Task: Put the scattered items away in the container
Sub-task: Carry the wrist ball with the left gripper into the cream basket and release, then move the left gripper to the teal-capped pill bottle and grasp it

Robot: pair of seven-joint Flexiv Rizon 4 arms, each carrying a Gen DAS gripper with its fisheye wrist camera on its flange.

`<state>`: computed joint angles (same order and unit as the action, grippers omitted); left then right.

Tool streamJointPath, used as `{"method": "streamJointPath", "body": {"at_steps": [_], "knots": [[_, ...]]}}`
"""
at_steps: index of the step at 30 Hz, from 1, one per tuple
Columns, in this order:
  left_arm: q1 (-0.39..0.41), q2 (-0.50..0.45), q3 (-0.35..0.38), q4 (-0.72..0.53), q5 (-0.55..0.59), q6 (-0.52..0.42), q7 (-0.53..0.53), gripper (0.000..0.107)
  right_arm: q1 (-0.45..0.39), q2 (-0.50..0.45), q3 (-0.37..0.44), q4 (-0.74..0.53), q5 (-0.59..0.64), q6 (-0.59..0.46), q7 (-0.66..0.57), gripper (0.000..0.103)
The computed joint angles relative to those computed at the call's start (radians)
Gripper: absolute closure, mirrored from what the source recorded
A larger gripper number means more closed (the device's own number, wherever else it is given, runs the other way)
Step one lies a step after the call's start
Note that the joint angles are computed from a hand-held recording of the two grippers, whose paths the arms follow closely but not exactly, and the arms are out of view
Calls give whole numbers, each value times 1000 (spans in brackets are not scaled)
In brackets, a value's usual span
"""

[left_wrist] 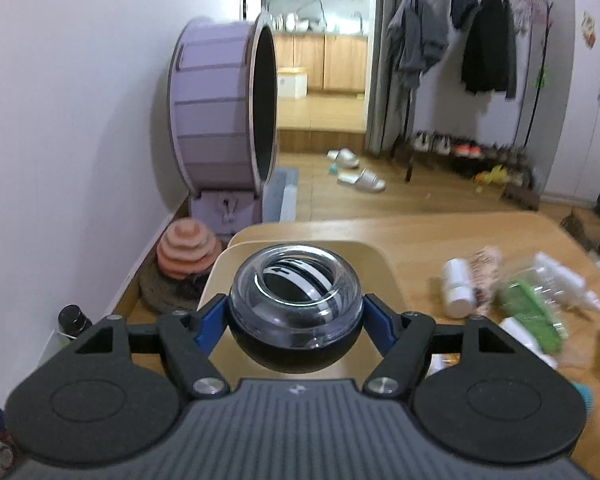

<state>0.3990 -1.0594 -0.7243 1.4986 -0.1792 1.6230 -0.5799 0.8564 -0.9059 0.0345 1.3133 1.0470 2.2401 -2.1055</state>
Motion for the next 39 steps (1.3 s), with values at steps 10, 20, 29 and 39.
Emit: {"method": "streamJointPath", "body": {"at_steps": [10, 20, 29, 39], "knots": [[-262, 2, 372, -243, -143, -214, -85, 35, -19, -6, -2, -10, 46, -5, -19, 0], [-274, 61, 406, -179, -148, -147, -85, 29, -34, -11, 21, -42, 92, -31, -88, 0], [129, 110, -77, 195, -90, -28, 145, 29, -35, -2, 29, -21, 64, -23, -67, 0], [401, -12, -355, 430, 105, 19, 109, 29, -15, 19, -9, -14, 132, -72, -121, 0]]}}
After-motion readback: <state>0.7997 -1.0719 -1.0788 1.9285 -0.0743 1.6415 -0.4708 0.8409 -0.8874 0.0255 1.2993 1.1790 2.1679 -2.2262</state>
